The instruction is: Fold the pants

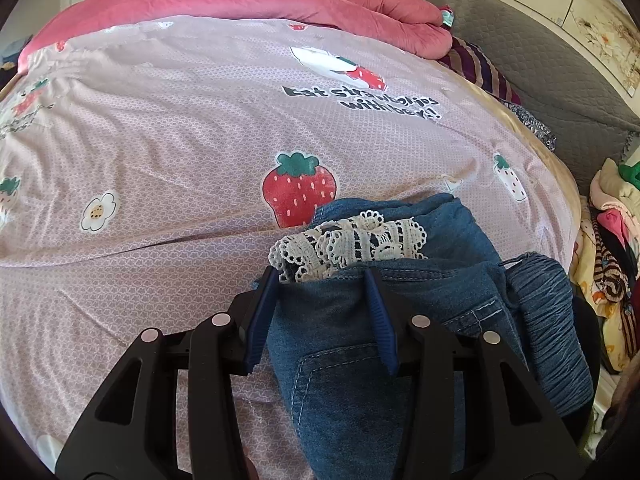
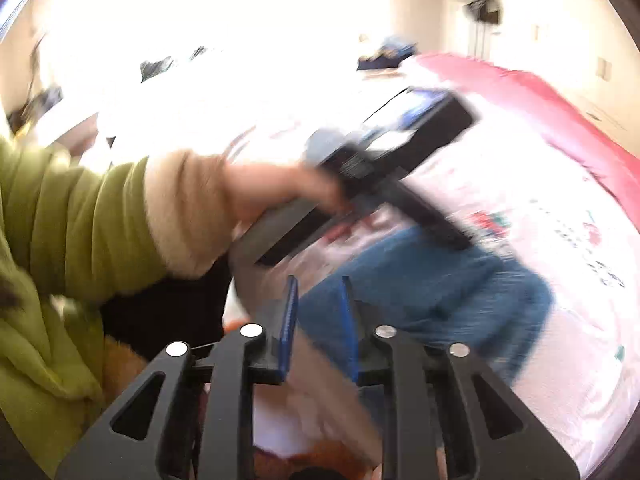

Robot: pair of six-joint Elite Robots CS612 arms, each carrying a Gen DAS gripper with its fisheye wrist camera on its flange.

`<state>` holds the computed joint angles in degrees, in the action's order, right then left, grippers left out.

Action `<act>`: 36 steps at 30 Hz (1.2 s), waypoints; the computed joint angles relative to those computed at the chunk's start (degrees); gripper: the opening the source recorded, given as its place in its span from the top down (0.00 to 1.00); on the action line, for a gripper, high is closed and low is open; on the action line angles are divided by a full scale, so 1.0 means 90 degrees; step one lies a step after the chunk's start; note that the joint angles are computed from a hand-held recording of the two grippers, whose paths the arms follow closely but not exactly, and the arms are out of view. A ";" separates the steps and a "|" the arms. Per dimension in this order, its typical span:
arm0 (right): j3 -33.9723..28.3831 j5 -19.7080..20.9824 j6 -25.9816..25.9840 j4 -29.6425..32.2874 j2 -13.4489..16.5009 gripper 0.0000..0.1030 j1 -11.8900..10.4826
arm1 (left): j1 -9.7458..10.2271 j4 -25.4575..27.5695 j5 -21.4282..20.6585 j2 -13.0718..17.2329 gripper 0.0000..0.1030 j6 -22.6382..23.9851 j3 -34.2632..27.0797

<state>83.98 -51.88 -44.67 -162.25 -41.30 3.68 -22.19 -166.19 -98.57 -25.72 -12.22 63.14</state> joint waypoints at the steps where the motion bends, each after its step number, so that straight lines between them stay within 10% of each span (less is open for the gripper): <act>1: -0.0007 -0.0039 0.0213 -0.0189 0.0024 0.70 -0.0014 | -0.0002 -0.0008 0.0002 -0.0001 0.65 -0.0004 0.0005; 23: -0.0322 -0.1390 0.3501 -0.1617 0.0512 0.41 -0.0279 | -0.0022 -0.1672 0.0370 -0.0658 0.48 -0.0336 0.1245; 29: -0.0763 -0.1720 0.3493 -0.1302 0.0707 0.41 -0.0153 | -0.0289 -0.1865 0.0938 -0.0815 0.46 0.0152 0.1695; 36: -0.1097 -0.1065 0.3529 -0.0188 0.0797 0.44 -0.0180 | -0.0386 -0.2058 0.0943 -0.0909 0.45 0.0331 0.2010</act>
